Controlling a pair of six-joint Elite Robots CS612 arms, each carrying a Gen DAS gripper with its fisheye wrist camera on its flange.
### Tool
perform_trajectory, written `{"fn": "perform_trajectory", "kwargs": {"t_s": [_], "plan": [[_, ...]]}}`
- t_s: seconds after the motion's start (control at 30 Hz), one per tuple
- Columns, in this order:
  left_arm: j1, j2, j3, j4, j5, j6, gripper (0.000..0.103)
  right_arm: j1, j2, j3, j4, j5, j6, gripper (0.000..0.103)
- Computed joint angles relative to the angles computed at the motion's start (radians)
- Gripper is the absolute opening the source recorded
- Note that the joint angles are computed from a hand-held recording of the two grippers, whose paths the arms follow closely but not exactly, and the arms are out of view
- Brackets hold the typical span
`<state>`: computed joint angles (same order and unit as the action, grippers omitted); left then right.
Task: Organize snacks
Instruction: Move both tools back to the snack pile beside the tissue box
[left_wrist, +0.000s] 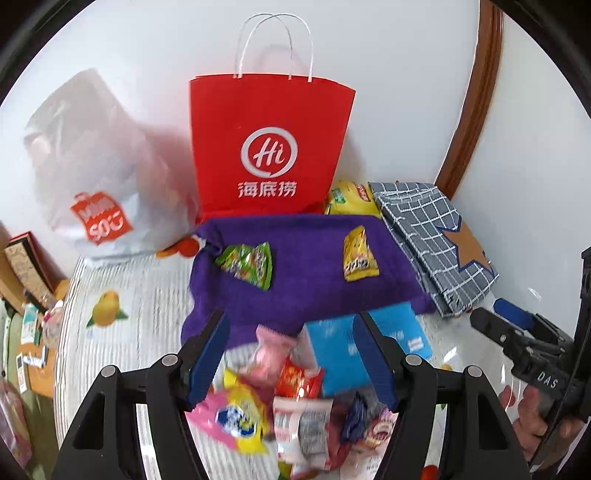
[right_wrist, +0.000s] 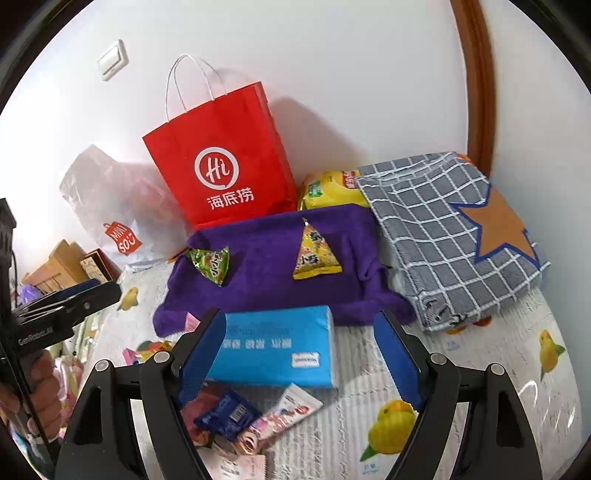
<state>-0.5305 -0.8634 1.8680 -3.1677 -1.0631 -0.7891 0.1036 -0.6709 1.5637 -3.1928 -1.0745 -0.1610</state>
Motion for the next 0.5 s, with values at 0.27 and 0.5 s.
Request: {"fn": "perform_trajectory", "kwargs": {"t_s": [0.27,0.5], "plan": [[-0.033,-0.011,0.071,-0.031,0.029,-0.095,0.067,-0.011,-0.005,0.081,-0.105,-0.022,-0.039,0.081],[-0.044,-0.001,0.115,-0.041,0.019,-0.179,0.067,-0.012,0.008,0.103,-0.056,-0.040,-0.065,0.076]]}}
